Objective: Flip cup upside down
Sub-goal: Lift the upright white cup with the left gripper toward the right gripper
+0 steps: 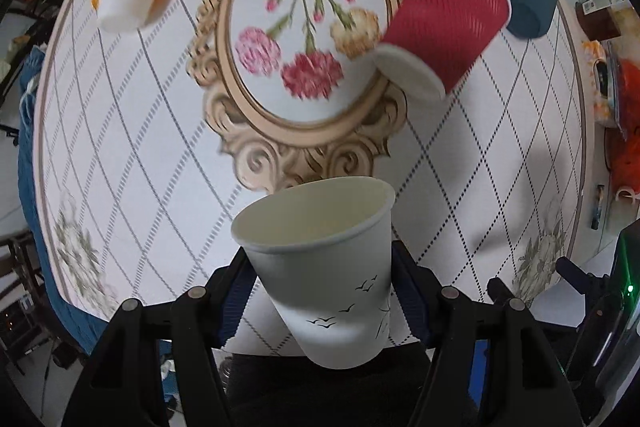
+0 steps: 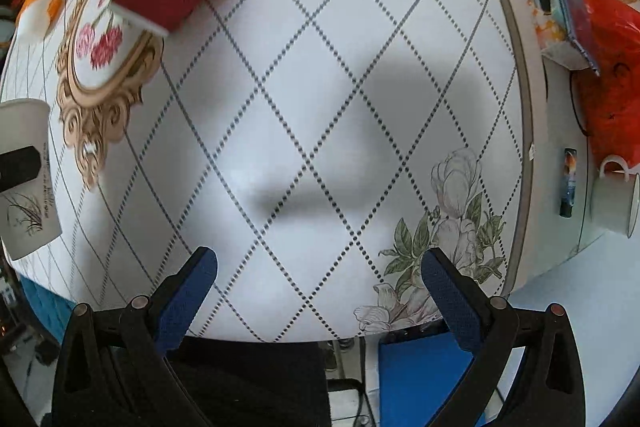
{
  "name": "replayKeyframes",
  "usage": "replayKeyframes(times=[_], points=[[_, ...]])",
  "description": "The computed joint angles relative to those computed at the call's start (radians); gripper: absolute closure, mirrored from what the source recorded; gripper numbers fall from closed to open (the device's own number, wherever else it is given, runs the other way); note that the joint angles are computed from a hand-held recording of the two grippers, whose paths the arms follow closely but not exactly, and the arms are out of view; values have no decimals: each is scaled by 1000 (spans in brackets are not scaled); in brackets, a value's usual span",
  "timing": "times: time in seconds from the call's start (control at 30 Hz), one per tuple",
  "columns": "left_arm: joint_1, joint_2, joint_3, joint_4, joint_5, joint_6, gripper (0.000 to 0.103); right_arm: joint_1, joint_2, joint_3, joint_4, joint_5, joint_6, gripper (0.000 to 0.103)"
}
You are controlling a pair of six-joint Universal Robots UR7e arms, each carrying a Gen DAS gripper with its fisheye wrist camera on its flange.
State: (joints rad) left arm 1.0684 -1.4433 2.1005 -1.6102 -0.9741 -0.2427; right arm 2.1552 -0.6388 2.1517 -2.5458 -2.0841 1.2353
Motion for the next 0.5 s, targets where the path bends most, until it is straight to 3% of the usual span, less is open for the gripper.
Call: replayKeyframes(times=[0.5], points=[[14, 86, 94, -143, 4, 35, 40, -37, -14, 109, -48, 13, 12, 0]])
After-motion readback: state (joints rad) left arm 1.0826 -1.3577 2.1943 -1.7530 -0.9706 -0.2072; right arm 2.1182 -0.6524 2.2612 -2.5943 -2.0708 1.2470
